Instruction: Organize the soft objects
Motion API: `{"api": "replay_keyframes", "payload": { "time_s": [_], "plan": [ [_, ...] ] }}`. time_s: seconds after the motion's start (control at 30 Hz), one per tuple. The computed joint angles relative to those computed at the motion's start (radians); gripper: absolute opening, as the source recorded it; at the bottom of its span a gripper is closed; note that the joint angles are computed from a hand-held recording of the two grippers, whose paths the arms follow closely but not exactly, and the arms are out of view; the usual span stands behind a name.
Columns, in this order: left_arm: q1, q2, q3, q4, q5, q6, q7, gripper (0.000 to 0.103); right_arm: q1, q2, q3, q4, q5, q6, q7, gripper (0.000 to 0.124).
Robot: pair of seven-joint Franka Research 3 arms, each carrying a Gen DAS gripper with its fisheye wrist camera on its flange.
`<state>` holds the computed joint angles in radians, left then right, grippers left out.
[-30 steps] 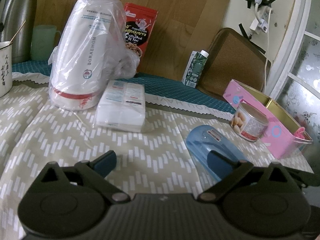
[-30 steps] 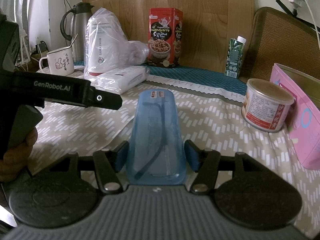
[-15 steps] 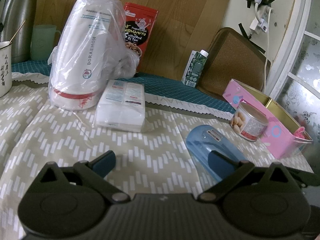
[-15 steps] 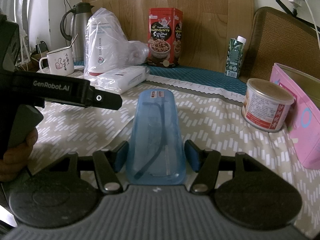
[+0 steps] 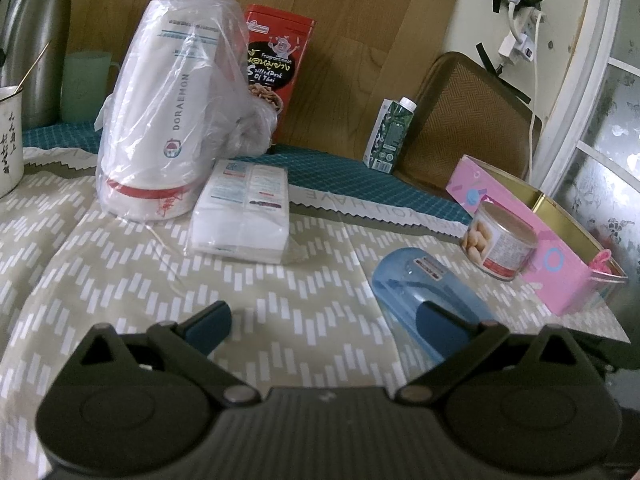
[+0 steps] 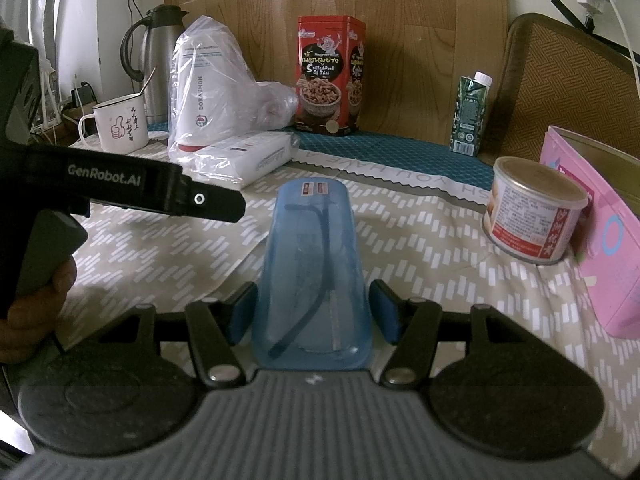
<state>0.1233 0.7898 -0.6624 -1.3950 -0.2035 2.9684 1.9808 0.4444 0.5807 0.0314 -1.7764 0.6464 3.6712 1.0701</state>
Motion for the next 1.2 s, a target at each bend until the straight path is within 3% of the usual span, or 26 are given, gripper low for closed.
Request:
{"api": "replay_keyframes", "payload": {
  "time_s": [0.87,1.1,1.2],
  "plan": [
    [0.004,0.001,-0.005,-0.001,0.004,0.0,-0.001,0.102,0.002,0.002,-0.001,0.004,0.009,0.0,-0.006,0.065],
    [0.029,-0.011,-0.038,-0.026,-0.026,-0.017,0.02,0.102,-0.01,-0.008,0.014,-0.019,0.009,0.016,0.009,0.07],
    [0.069,-0.031,-0.094,-0.081,-0.063,-0.022,0.047,0.102,-0.034,-0.018,0.036,-0.051,-0.044,0.037,0.045,0.057]
  ]
}}
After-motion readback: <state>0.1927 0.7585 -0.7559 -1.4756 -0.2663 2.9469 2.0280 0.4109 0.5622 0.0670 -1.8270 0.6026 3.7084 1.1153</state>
